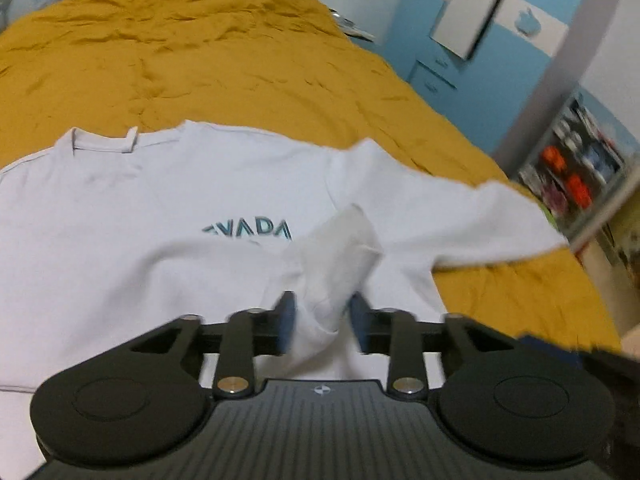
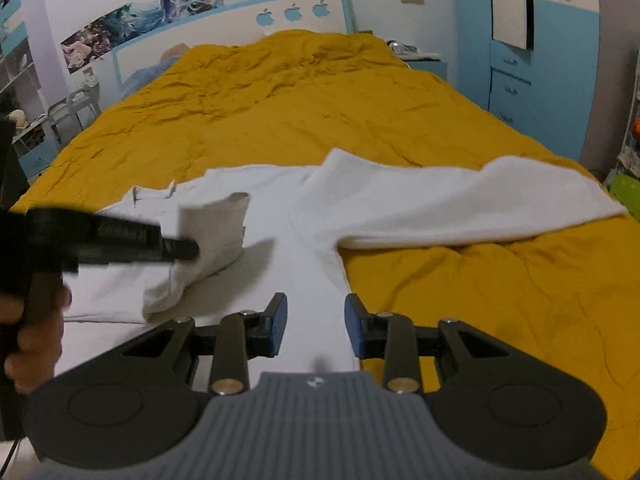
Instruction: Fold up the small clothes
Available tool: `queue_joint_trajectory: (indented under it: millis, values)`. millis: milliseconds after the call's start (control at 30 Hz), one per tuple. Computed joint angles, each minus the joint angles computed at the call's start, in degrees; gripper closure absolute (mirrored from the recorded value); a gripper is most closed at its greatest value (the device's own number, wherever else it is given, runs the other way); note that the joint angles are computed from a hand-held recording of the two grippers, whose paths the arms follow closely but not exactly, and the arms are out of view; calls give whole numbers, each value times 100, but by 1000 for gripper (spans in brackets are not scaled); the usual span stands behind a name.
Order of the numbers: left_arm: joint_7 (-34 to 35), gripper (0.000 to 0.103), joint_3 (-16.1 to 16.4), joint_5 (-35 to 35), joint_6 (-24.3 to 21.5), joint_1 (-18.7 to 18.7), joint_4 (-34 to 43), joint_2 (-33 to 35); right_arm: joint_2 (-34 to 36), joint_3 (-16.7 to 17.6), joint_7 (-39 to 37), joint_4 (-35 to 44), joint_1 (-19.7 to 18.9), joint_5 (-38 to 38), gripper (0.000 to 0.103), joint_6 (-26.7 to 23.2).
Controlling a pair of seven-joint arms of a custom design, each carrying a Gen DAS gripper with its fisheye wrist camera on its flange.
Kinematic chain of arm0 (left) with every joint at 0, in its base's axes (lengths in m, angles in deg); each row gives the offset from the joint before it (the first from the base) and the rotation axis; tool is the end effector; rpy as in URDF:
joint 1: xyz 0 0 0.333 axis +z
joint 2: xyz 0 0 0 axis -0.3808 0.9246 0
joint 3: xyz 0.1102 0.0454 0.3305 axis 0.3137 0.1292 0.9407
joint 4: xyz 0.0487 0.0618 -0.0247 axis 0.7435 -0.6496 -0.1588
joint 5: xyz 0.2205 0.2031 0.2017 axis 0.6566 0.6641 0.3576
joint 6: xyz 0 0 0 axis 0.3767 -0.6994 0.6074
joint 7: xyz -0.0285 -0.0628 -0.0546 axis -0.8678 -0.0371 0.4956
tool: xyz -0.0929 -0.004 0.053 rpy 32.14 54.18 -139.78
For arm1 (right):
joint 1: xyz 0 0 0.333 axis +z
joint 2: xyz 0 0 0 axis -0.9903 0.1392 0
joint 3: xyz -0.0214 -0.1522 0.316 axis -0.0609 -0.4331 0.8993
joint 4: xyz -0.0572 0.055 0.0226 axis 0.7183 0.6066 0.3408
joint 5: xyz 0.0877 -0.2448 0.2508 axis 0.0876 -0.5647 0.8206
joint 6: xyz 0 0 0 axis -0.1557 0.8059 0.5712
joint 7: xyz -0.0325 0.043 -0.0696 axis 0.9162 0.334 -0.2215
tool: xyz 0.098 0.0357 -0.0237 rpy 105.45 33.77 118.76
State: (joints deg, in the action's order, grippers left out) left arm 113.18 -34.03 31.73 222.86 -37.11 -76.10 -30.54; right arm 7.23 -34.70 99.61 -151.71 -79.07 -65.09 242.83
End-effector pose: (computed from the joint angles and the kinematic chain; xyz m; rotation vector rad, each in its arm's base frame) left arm 0.4735 -0.1710 0.5854 -1.8234 2.0395 -1.0058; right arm 0.4167 0.1755 0.5709 -1.6868 1.6596 -0.5982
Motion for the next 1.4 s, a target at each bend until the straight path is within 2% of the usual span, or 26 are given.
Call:
queue_joint_trajectory:
  millis: [100,167,233,267,367,533,600,667,767,933,1000,1033,1067,1100,1167,1267,1300,1400]
  values:
    - [461,39,205,-352,-91,-131,-182,-274,184,-117,-83,83,135,143,74,85]
    - [865,39,435,-568,-238,-153,-284,-509,334,-271,-196,174,349,379,71,147]
    - [772,38,390,-376,-194,-12,-436,-686,536,-454,-386,346,593,664,65,136]
    - [822,37,496,-311,-256,61,-494,-821,668,-623,-595,450,807,926,62,153]
    - [674,37,660,283,-459,568,-543,-1096,1009,-954,-1108,758,1238,1671,62,56]
    - [7,37,745,1680,-656,1715,-277,-1226,1652,-1145,-1581,1399,1433,2559,62,-364]
    - [-194,36,839,1964,-722,1977,-126,-1120,1880,-1158,-1555,1600,1423,2533,62,-405]
    - [-284,37,1007,1916,-629,2049,-48,-910,2132,-1203,-1210,1826,1434,2106,62,-426]
    - [-196,38,1326,1141,-395,1876,18,-438,2483,-1351,-646,2155,1529,1568,67,-534]
    - [481,45,1496,-1089,243,1573,201,521,2631,-1418,-620,2233,1599,1484,78,-366]
    - [714,65,1402,-1700,363,1618,336,835,2626,-1504,-555,2234,1667,1220,91,-359]
    - [807,72,1353,-1881,392,1684,358,917,2624,-1513,-570,2240,1676,1157,97,-344]
    - [914,92,1282,-2096,417,1734,414,1016,2604,-1474,-667,2212,1649,1232,99,-278]
    - [1079,99,1204,-2355,409,1787,485,1103,2582,-1481,-677,2196,1658,1201,99,-232]
    - [1572,100,1067,-2916,566,1926,351,1006,2505,-1538,-670,2140,1714,922,101,-129]
    - [2707,100,918,-4053,677,2087,217,734,2424,-1617,-502,2139,1772,473,102,30]
    - [2877,100,886,-4158,728,2118,197,667,2399,-1622,-487,2137,1761,392,102,168]
    - [2824,100,817,-3798,943,2169,206,650,2509,-1619,-651,2348,1714,301,102,445]
